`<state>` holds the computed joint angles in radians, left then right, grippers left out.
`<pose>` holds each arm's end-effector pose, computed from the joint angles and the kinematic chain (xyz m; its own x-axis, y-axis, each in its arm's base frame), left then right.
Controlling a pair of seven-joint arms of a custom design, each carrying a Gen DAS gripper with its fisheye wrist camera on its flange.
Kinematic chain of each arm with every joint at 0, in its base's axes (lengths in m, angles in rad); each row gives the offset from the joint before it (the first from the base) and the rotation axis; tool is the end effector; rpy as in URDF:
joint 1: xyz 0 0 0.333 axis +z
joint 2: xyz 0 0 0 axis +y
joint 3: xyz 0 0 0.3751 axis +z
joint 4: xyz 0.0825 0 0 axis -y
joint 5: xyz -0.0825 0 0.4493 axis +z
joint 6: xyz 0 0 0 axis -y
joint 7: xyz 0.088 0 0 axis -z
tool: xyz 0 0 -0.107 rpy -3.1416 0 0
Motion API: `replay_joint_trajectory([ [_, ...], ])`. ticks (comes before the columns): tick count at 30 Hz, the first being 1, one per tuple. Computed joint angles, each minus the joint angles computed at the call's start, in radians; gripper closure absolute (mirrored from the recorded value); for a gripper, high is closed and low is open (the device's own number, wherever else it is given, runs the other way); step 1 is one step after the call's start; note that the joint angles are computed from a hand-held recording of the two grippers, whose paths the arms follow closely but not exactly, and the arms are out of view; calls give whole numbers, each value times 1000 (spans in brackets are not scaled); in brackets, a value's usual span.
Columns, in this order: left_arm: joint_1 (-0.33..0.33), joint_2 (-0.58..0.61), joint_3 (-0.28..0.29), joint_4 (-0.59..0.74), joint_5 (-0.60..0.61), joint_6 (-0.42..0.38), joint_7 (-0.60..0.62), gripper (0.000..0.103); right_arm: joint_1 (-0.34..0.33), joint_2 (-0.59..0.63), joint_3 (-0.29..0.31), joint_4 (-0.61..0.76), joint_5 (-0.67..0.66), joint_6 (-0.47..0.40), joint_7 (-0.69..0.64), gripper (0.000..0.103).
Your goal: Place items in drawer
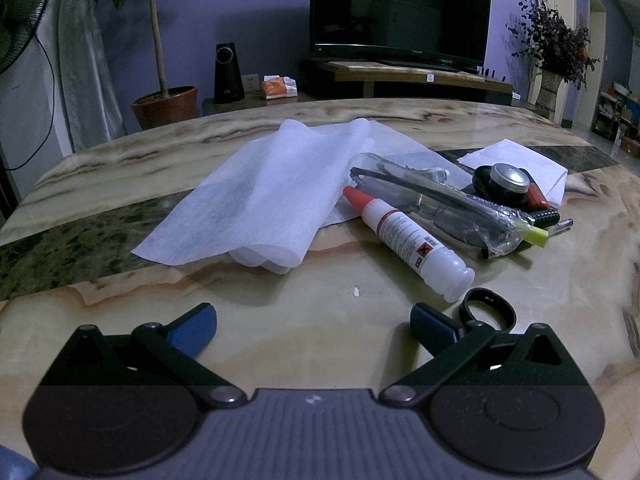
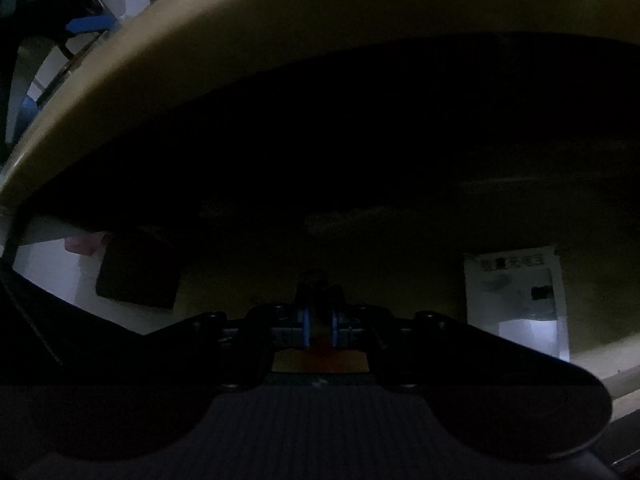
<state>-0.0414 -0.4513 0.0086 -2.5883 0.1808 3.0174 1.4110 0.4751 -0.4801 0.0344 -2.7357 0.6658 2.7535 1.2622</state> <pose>0.4713 -0.0284 0.5339 -0.0289 -0.9993 -0.0256 -0.6346 0.0381 -0.7719 0.3816 0.1840 0.4250 0.3242 -0.8818 -0.3425 -0.8767 -0.1440 -0.4590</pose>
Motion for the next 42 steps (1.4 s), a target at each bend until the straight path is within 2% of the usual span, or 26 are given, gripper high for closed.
replay_joint_trajectory([
  [9,1,0,-2,0,-1,0,0,0,-29,-25,20,-9,-67,-3,45,90],
  [14,1,0,-1,0,-2,0,1,0,9,-54,12,-3,-91,-24,-19,90],
  [17,1,0,-1,0,-2,0,1,0,73,-106,-28,-5,-60,-69,-134,90],
  [23,1,0,-1,0,-2,0,1,0,205,-226,-191,23,167,-267,-442,90],
  [26,1,0,-2,0,-2,0,1,0,222,-268,-251,43,290,-321,-546,85],
  [28,1,0,-1,0,-2,0,2,0,198,-276,-246,55,356,-287,-568,81],
  [34,1,0,-1,0,-2,0,1,0,70,-211,-94,98,444,-29,-529,81],
  [42,1,0,-2,0,-2,0,0,0,90,17,-86,253,450,129,-622,81],
])
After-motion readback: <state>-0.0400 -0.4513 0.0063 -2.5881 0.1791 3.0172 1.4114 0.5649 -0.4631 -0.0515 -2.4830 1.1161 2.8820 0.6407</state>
